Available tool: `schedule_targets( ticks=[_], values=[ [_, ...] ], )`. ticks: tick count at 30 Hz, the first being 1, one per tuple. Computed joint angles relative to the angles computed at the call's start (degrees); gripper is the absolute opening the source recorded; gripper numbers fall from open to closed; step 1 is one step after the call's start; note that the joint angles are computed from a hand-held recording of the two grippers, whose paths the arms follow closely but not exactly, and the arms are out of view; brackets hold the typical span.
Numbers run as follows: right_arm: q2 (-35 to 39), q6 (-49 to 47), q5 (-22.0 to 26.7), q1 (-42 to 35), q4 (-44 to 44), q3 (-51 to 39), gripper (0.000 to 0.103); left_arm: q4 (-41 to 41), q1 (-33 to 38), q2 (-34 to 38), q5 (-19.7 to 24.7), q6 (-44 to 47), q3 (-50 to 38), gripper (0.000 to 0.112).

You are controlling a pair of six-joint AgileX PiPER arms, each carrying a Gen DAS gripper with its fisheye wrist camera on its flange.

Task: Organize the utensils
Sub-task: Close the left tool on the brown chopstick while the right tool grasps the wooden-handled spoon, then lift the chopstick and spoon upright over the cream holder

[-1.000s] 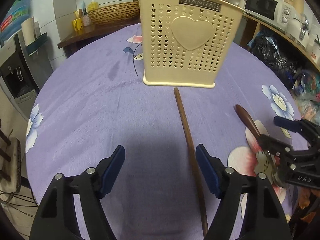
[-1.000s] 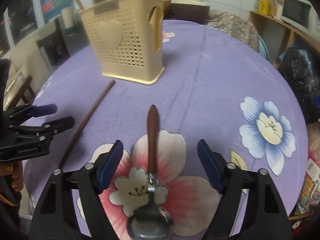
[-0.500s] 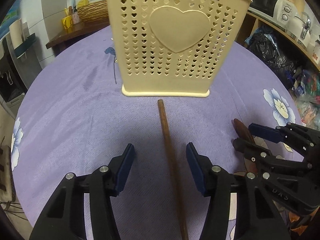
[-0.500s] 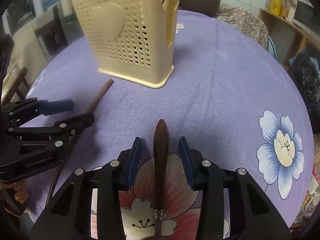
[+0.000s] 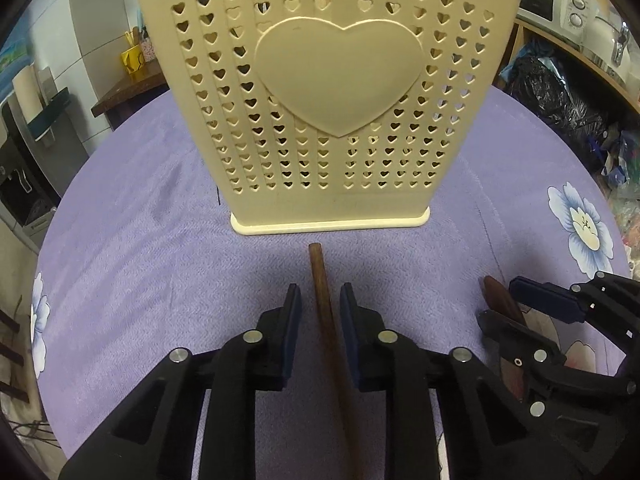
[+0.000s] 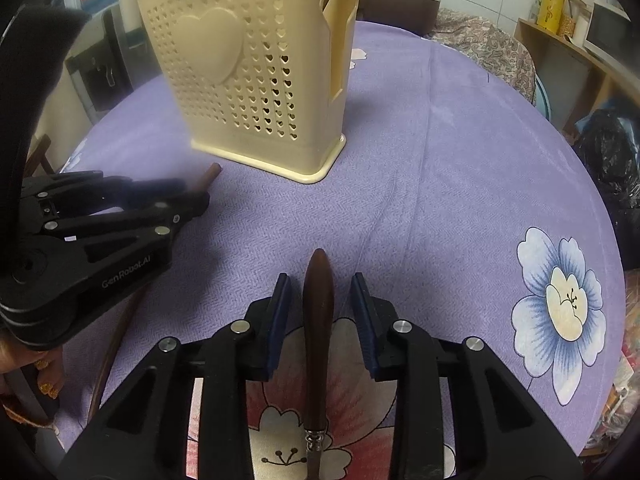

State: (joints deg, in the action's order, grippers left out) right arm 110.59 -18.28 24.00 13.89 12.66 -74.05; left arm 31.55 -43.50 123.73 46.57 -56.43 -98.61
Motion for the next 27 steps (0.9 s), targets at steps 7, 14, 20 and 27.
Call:
schedule_targets(
  ticks=[7,14,20,27],
  values=[
    [0.8,0.3,0.77,0.27,-0.39,-1.51,0.018,-1.1,0.54,0.3,-0.01,1.55,-0.83,0.01],
    [0.9,0.49,0.62,0.44,-0.58,-1.49,0.017,-1.0,0.39,1.01,0.65,3.17,-2.05,0.009],
    [0.78,-0.6,-0.07,0.36,1.03,-0.98,0.017,-1.79,1.08,0.01,-1.22,3.52,-0.28,0.009],
    [-1.52,-9.86,-1.24,-1.07,11.07,1.82,0.016,-0.59,1.81,-4.81,-6.17,0.58,5.79,0.009]
  ],
)
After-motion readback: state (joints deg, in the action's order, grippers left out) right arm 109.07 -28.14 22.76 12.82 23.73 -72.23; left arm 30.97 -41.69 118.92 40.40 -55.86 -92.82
